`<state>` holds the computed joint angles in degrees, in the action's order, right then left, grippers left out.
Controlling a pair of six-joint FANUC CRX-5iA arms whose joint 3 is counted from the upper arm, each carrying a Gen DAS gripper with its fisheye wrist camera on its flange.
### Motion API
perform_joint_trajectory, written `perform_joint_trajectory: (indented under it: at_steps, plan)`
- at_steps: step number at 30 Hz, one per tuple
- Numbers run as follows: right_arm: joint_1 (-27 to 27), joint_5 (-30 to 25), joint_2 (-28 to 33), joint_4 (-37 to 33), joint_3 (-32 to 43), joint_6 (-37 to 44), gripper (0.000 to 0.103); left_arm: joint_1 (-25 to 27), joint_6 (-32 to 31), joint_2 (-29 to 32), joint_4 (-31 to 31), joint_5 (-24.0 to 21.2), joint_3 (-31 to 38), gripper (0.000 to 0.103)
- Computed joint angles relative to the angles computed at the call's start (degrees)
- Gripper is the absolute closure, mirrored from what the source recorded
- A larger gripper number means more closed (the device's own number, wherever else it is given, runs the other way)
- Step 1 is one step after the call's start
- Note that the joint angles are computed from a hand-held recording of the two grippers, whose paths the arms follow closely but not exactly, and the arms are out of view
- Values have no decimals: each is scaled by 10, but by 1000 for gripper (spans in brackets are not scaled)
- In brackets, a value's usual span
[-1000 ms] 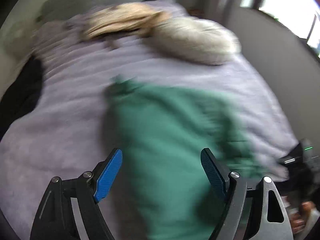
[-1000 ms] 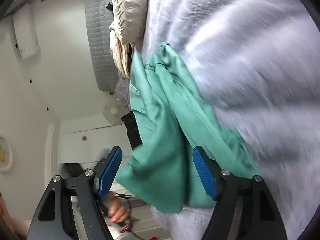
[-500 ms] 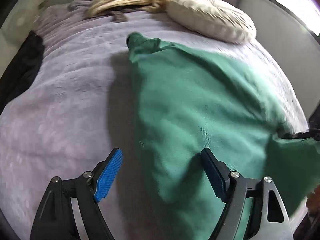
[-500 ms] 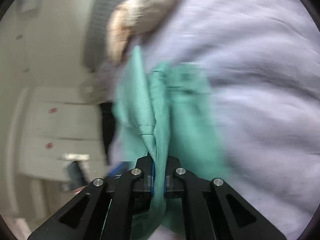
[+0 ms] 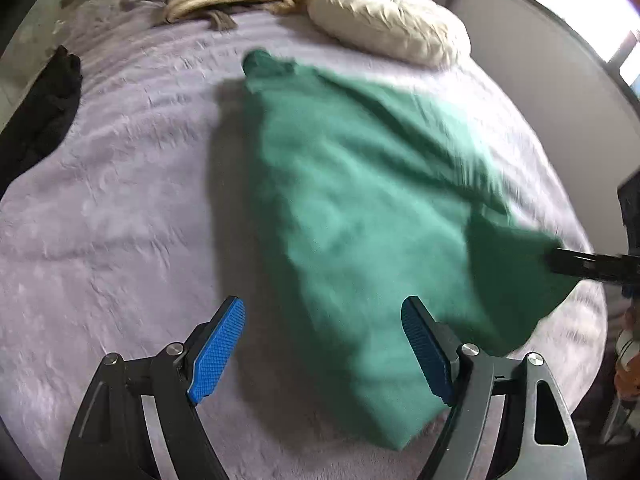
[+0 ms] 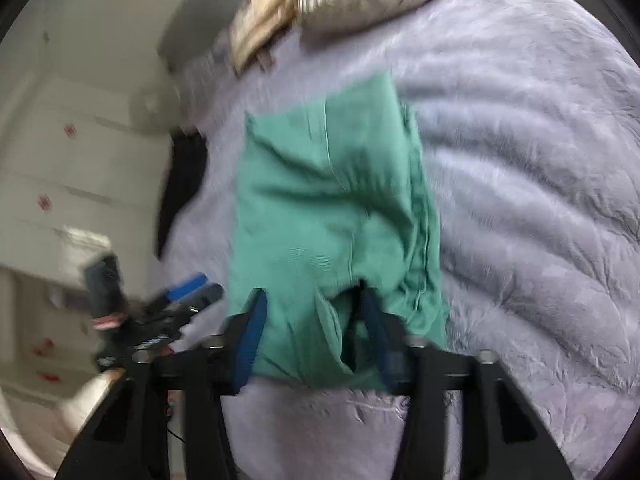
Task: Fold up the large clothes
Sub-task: 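Fold the bundle over lengthwise with both grippers and lay it down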
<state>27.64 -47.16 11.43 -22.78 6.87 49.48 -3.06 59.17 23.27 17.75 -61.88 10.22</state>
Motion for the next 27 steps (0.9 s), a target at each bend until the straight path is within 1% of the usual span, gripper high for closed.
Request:
perform_joint_trajectory:
  at_steps: [1,2,3,4,6,7,8,9,11,12,13,15,17,18,19,20,21,23,24,25,26,27]
  plan:
    - [6,6,-3,12,-11,-22,100,-2,-7,-8,-18,11,-20,21]
    - [21,14,-9,44,-38,-65,100,-1,-11,-13,-31,20,-37,21]
    - [30,7,-7,66,-57,-97,100,8,-24,-20,-17,31,-63,20]
    - [29,10,-10,58,-79,-112,100,17,-32,-23,2,36,-81,15]
    - [18,75,-22,-18,-133,-107,102,26,-30,-21,22,32,-92,9]
    - [18,94,-27,-26,-145,-105,103,28,-29,-20,26,31,-94,9]
    - [22,103,-30,-18,-151,-108,103,26,-28,-22,23,36,-96,9]
    - [27,104,-33,-8,-152,-112,103,24,-30,-25,18,41,-97,9]
    - [25,88,-51,-13,-162,-116,103,19,-35,-31,6,47,-97,9]
    - [25,70,-59,-6,-159,-131,101,17,-36,-34,2,49,-97,9]
    - [25,66,-67,3,-161,-142,101,16,-36,-35,-1,50,-96,9]
    - [48,75,-95,85,-179,-213,94,14,-31,-38,-8,54,-96,9]
    - [60,78,-109,172,-187,-267,92,14,-23,-38,-9,53,-98,9]
    - [54,91,-109,180,-185,-260,88,15,-21,-37,-7,53,-97,9]
    - [38,87,-102,167,-166,-234,82,15,-19,-37,-6,53,-98,9]
    - [25,83,-80,158,-137,-205,65,15,-16,-34,-6,51,-95,9]
    - [17,78,-58,152,-108,-183,54,15,-14,-34,-6,51,-95,9]
    - [2,39,1,146,-33,-132,55,14,-10,-35,-11,50,-94,9]
    - [-4,19,15,143,-14,-113,66,13,-8,-35,-14,50,-93,9]
    - [-7,1,48,143,19,-98,75,12,-6,-35,-16,49,-92,9]
    - [-8,-31,83,154,53,-92,87,12,-4,-35,-18,49,-92,9]
    - [-7,-50,109,171,74,-92,89,11,-2,-34,-19,48,-91,9]
